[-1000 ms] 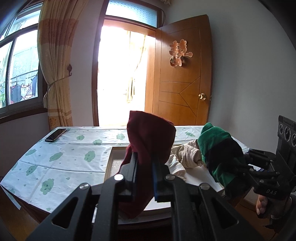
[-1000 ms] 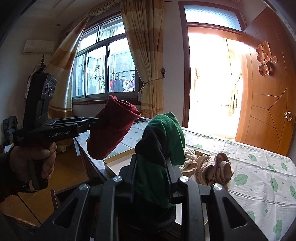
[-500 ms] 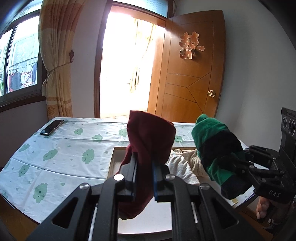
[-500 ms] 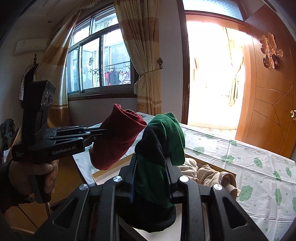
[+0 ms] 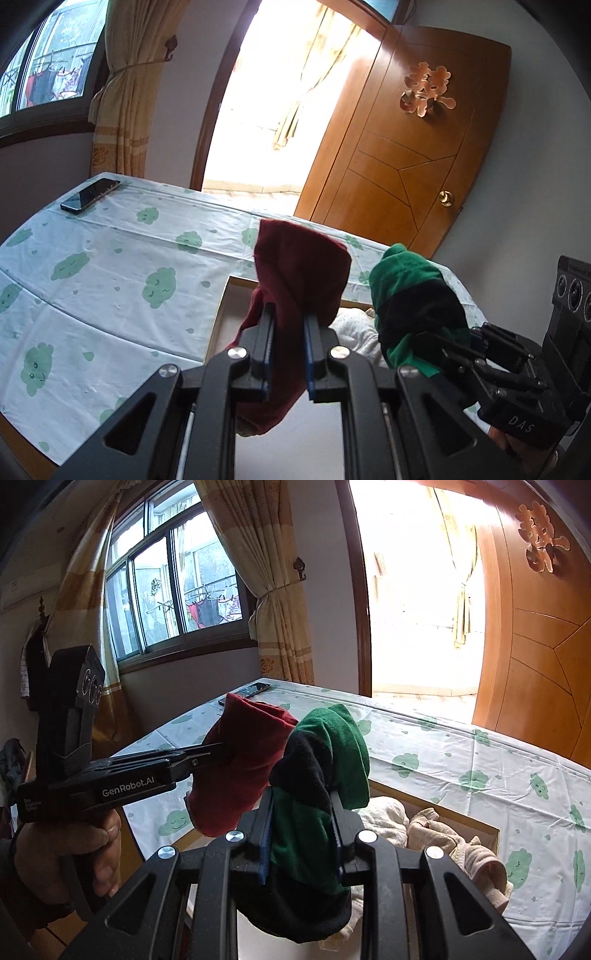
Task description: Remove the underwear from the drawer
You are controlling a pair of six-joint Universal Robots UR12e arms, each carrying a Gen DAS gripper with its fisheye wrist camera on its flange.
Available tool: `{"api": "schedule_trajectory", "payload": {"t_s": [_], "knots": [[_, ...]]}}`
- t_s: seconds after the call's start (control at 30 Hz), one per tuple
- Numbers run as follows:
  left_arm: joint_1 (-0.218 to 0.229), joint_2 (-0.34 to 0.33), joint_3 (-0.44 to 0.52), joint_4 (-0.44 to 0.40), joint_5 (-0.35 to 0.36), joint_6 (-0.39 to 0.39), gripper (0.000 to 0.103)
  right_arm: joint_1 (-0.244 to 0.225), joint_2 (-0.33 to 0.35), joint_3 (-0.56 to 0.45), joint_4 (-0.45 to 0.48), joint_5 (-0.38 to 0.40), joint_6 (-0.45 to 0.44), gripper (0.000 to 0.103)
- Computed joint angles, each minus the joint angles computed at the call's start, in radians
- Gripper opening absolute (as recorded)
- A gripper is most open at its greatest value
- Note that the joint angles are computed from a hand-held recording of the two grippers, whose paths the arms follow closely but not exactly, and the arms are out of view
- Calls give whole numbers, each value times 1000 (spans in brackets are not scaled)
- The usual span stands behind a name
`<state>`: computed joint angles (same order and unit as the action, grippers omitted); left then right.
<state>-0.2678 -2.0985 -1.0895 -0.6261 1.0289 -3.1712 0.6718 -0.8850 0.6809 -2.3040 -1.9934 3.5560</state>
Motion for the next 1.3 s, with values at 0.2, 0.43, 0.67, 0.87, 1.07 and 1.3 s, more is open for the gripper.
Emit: {"api": "schedule_trajectory", "payload": {"t_s": [0.2,0.43,0.67,0.87,1.07,1.3], "knots": [[-4,-43,64,-66,2,-29,11,-24,55,-102,104,43,63,27],[-15,-75,114,-106,37,-31,11,-43,116,-213,220,72,111,27],[-24,-99,149,-151,64,-15,11,-51,154,-276,295,88,130,28],[-30,-99,145,-160,81,3,17,-62,145,-254,309,145,153,35],[-23,-65,86,-85,99,-2,25,-48,106,-176,240,106,152,57],[-12,4,-28,29,116,21,31,-23,11,-10,106,78,154,68]]}}
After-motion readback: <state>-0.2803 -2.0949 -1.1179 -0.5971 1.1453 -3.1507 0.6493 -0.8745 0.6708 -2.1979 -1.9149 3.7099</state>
